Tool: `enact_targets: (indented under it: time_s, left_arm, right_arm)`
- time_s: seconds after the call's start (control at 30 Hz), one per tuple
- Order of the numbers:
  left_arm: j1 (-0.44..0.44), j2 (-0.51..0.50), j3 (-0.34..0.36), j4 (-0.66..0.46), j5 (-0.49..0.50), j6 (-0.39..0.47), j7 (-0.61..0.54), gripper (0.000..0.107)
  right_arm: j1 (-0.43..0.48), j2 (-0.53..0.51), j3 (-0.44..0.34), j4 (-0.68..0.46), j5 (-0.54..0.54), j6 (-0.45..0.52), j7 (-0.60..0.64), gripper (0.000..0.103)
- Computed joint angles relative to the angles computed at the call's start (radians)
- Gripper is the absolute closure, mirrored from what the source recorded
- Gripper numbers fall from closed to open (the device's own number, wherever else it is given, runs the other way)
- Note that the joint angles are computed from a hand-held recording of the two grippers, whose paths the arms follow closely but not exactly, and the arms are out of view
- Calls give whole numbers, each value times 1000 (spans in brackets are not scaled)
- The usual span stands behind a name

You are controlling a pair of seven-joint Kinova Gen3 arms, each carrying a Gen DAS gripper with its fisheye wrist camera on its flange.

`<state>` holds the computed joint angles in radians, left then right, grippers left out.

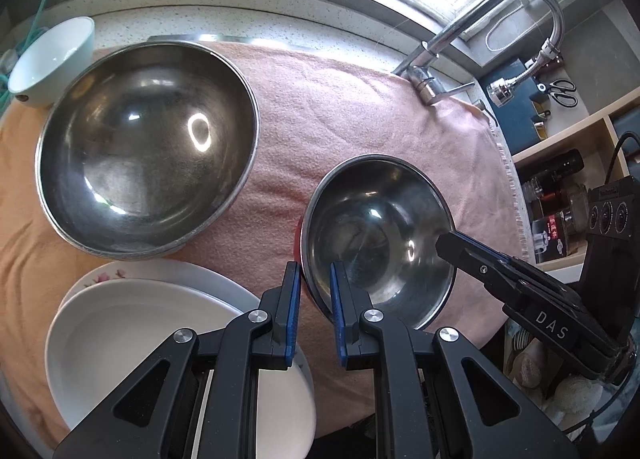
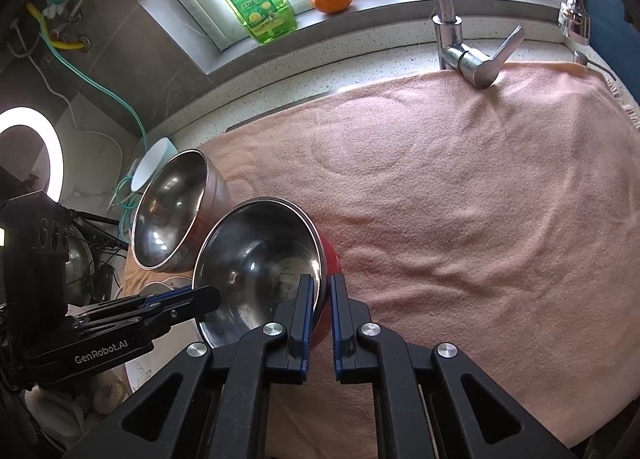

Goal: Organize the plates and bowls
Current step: 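Lift the small steel bowl and carry it over the large steel bowl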

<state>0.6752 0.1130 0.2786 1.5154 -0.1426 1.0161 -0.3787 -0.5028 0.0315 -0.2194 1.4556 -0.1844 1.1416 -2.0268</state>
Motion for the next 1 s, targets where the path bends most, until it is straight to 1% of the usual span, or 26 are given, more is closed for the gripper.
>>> enact_targets:
  time_s: [0.27,0.53,0.8,1.0]
  left_arm:
    - [-14,-43,2,8,-38,10,28,94]
    - [-45,-85,14,12,-70,39,40,94]
    - [-90,-124,25,10,-101,81,38,94]
    - [-135,-147,25,27,-93,105,21,94]
  right_arm:
    - [-25,24,-10,-73,22,7,-10,95]
    - [-62,73,-15,-169,45,28,-9,95]
    - [-109,139,-14,-276,74,41,3,95]
    - [-151,203,-9,-352,93,62,15,95]
